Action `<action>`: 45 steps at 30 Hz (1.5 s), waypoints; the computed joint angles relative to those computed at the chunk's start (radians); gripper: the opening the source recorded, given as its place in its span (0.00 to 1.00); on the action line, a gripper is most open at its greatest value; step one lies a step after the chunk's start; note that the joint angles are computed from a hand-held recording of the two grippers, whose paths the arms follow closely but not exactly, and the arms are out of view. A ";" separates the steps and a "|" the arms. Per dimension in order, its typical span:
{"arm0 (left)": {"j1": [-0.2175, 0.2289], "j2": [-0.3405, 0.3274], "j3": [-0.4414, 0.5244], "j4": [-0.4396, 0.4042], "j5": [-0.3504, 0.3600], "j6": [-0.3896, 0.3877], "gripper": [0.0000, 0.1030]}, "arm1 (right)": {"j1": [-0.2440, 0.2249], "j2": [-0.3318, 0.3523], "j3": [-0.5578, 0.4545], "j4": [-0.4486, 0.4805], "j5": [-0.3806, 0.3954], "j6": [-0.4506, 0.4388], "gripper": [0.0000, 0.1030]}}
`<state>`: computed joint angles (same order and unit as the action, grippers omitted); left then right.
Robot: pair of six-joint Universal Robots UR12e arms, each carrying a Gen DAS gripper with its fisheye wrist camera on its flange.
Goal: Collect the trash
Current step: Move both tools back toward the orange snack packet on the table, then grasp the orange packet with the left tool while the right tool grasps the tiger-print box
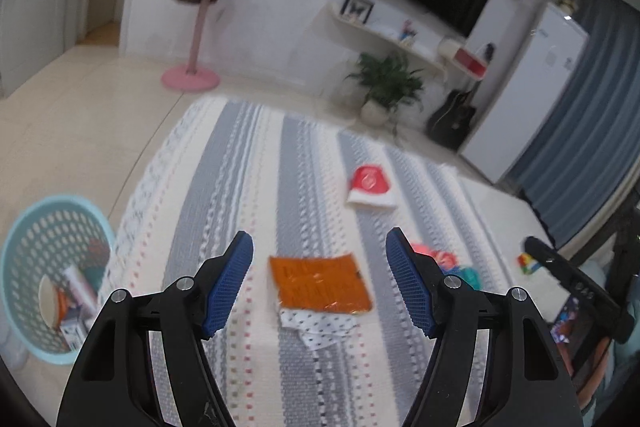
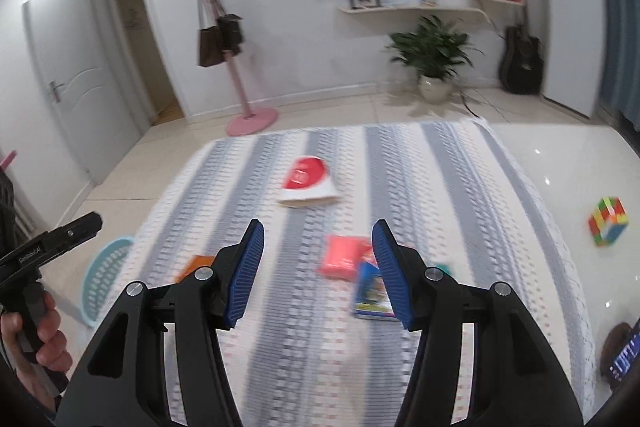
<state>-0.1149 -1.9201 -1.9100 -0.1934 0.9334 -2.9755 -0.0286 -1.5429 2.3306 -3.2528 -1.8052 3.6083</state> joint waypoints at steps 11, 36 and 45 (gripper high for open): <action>-0.077 -0.077 0.062 -0.129 0.134 0.090 0.66 | -0.043 0.066 0.039 0.013 0.038 0.052 0.52; -0.176 -0.116 0.083 -0.175 0.323 0.239 0.33 | -0.052 0.144 -0.010 0.145 0.070 0.112 0.63; -0.166 -0.109 0.073 -0.144 0.299 0.226 0.03 | -0.015 0.188 -0.047 0.172 -0.036 0.115 0.62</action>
